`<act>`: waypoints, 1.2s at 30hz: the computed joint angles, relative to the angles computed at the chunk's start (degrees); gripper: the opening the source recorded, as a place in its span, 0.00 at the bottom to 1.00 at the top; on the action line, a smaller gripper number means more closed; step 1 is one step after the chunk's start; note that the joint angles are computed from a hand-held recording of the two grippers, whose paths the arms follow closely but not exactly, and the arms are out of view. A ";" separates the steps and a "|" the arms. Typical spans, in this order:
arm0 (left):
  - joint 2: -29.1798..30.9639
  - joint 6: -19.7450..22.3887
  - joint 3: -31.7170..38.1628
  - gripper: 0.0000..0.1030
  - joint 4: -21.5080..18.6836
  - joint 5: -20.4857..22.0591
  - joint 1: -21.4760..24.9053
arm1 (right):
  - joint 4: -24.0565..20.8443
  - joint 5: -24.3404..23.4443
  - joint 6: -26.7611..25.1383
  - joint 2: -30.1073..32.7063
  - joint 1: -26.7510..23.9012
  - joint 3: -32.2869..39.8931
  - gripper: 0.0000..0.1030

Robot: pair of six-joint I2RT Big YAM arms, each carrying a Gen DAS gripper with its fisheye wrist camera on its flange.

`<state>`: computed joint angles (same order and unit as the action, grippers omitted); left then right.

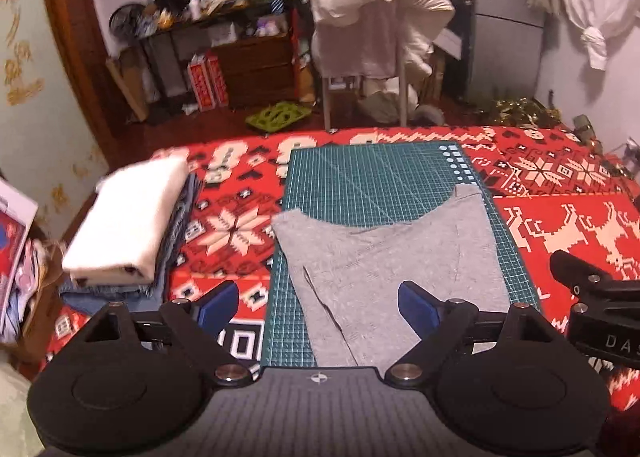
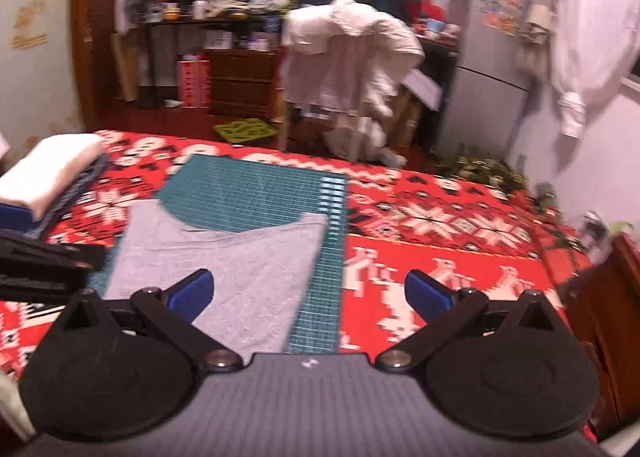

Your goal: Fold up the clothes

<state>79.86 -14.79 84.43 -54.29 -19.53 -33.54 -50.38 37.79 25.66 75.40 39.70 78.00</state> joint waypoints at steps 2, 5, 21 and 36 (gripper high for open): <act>1.17 -2.24 1.62 0.78 -2.72 5.43 1.39 | -1.05 -0.44 1.29 0.47 -0.43 0.53 1.00; 3.15 -5.13 3.86 0.57 -6.62 13.05 3.39 | -2.48 -11.95 2.97 0.80 -3.50 1.78 0.99; 11.44 -14.75 7.69 0.13 -13.46 39.29 8.53 | -10.89 -43.63 15.33 10.38 -11.56 6.57 0.01; 12.56 -17.40 7.41 0.08 -12.90 42.39 8.83 | -14.70 -43.12 17.94 12.92 -11.18 8.18 0.00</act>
<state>92.42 -32.19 91.84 -67.20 22.86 -24.71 -65.08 -5.33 43.60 88.32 28.51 86.18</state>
